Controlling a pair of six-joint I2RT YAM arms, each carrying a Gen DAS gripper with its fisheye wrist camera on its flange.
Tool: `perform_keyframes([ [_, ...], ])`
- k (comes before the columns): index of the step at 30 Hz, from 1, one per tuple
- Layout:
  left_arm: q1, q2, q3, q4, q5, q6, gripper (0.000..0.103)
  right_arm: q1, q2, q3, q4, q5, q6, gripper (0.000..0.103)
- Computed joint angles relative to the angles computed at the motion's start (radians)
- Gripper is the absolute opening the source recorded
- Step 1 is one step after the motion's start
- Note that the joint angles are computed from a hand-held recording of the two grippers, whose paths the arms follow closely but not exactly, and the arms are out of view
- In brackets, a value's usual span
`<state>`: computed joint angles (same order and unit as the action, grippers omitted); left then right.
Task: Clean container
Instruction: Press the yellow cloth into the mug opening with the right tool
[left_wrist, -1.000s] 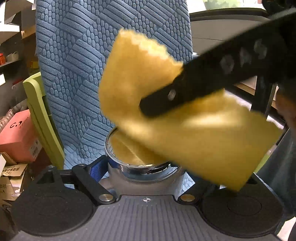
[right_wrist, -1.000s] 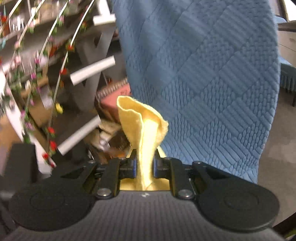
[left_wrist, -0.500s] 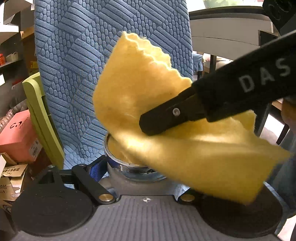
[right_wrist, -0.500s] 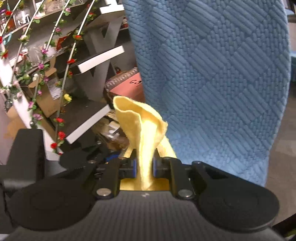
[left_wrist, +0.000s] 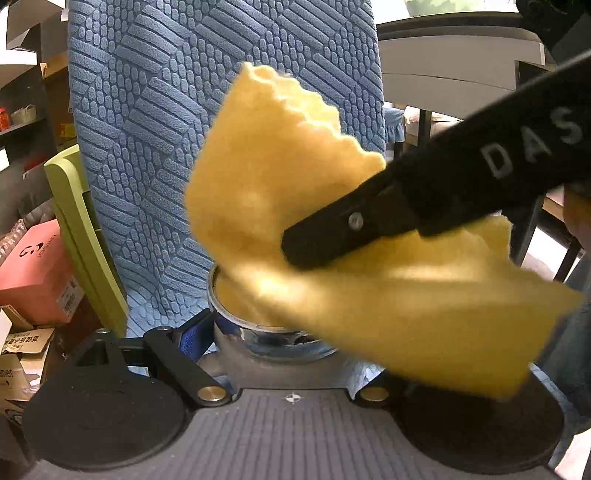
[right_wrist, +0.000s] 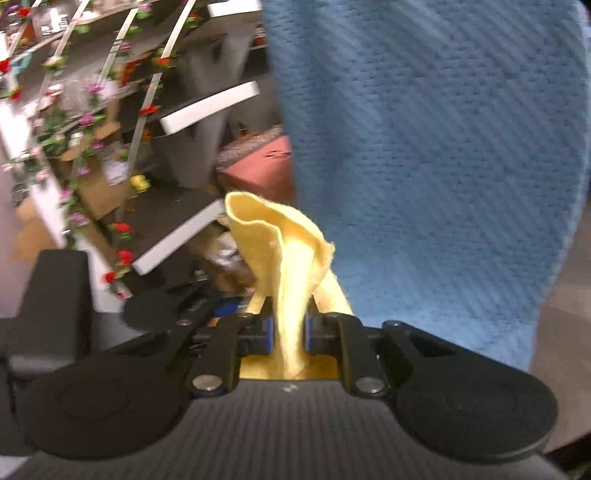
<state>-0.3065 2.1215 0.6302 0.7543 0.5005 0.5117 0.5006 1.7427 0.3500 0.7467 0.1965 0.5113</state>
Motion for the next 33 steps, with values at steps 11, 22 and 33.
perform_keyframes([
  [11, -0.006, -0.013, -0.008, -0.004, -0.004, -0.004, 0.091, -0.027, 0.027, 0.021, 0.023, -0.09, -0.036, 0.015],
  [22, 0.001, -0.008, 0.002, -0.014, -0.003, -0.007, 0.091, -0.02, 0.084, 0.04, 0.079, -0.037, -0.045, 0.015],
  [33, 0.002, -0.01, -0.005, -0.014, 0.007, 0.009, 0.091, -0.019, 0.043, 0.039, 0.012, -0.026, -0.097, 0.015],
])
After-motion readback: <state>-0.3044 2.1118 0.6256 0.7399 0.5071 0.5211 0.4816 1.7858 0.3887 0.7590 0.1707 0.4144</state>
